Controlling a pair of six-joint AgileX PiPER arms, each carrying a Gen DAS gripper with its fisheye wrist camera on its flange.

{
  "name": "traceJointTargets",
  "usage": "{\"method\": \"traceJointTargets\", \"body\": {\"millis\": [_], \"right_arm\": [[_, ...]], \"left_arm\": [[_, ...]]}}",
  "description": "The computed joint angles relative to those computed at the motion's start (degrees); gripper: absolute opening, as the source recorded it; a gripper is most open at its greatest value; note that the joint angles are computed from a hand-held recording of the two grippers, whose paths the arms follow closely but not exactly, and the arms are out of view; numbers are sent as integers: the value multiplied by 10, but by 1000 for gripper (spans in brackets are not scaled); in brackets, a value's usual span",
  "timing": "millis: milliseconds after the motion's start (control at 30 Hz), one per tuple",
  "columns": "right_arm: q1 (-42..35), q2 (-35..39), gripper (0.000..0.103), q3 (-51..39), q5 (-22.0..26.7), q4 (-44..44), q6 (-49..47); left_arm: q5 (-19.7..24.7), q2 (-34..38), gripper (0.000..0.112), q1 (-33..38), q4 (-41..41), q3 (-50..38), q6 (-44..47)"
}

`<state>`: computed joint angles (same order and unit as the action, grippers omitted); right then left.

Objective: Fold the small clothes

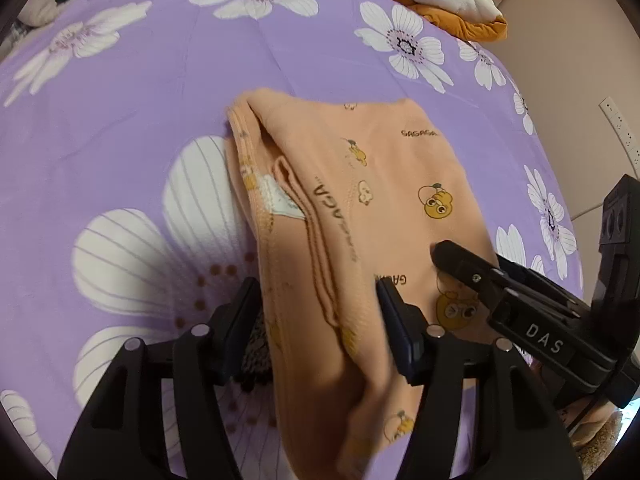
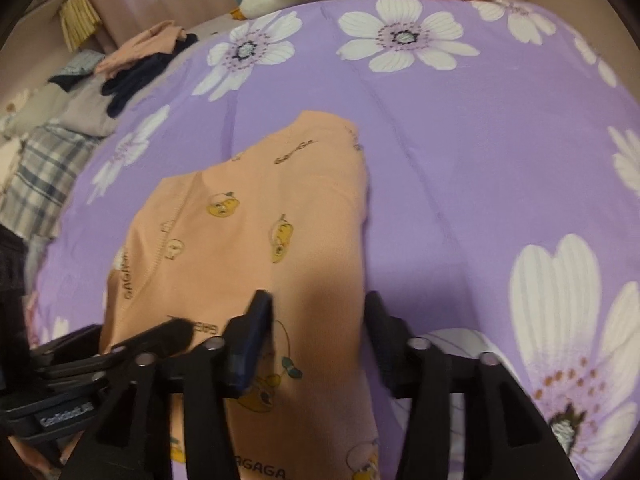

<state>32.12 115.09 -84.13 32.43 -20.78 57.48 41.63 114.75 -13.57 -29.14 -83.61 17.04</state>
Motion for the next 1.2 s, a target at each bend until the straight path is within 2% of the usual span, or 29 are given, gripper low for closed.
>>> {"method": "traceJointTargets", "body": {"millis": [67, 100, 167, 233, 267, 333, 400, 467, 600, 733, 833, 967, 1200], "right_arm": [[6, -14, 53, 4, 12, -9, 8], [13, -18, 59, -1, 35, -31, 24], [40, -33, 70, -7, 87, -112, 83], [62, -57, 77, 1, 115, -167, 121], [71, -72, 78, 5, 124, -182, 130], [91, -93, 86, 5, 152, -206, 142], [121, -112, 91, 5, 188, -253, 164], [146, -132, 92, 13, 204, -288, 188], [167, -150, 92, 22, 215, -299, 224], [179, -137, 92, 11, 235, -289, 229], [186, -136, 92, 16, 235, -279, 233], [193, -123, 92, 4, 260, -275, 232], [198, -125, 92, 8, 259, -273, 234]], "left_arm": [[4, -20, 75, -2, 36, 3, -29], [-2, -40, 80, 1, 41, 14, -35], [-12, -72, 83, 11, 18, 34, -15], [-9, -108, 101, 24, -4, 49, -1], [-7, -125, 103, 28, -10, 56, 4], [-5, -163, 102, 35, -29, 74, 29], [-12, -201, 102, 38, -28, 97, 32], [-21, -229, 102, 41, -22, 117, 31], [-55, -285, 102, 40, 0, 174, 17], [-72, -296, 102, 46, -23, 213, 63], [-65, -292, 102, 52, -19, 224, 55], [-68, -297, 102, 57, -19, 234, 56], [-68, -310, 102, 54, -10, 241, 51]]}}
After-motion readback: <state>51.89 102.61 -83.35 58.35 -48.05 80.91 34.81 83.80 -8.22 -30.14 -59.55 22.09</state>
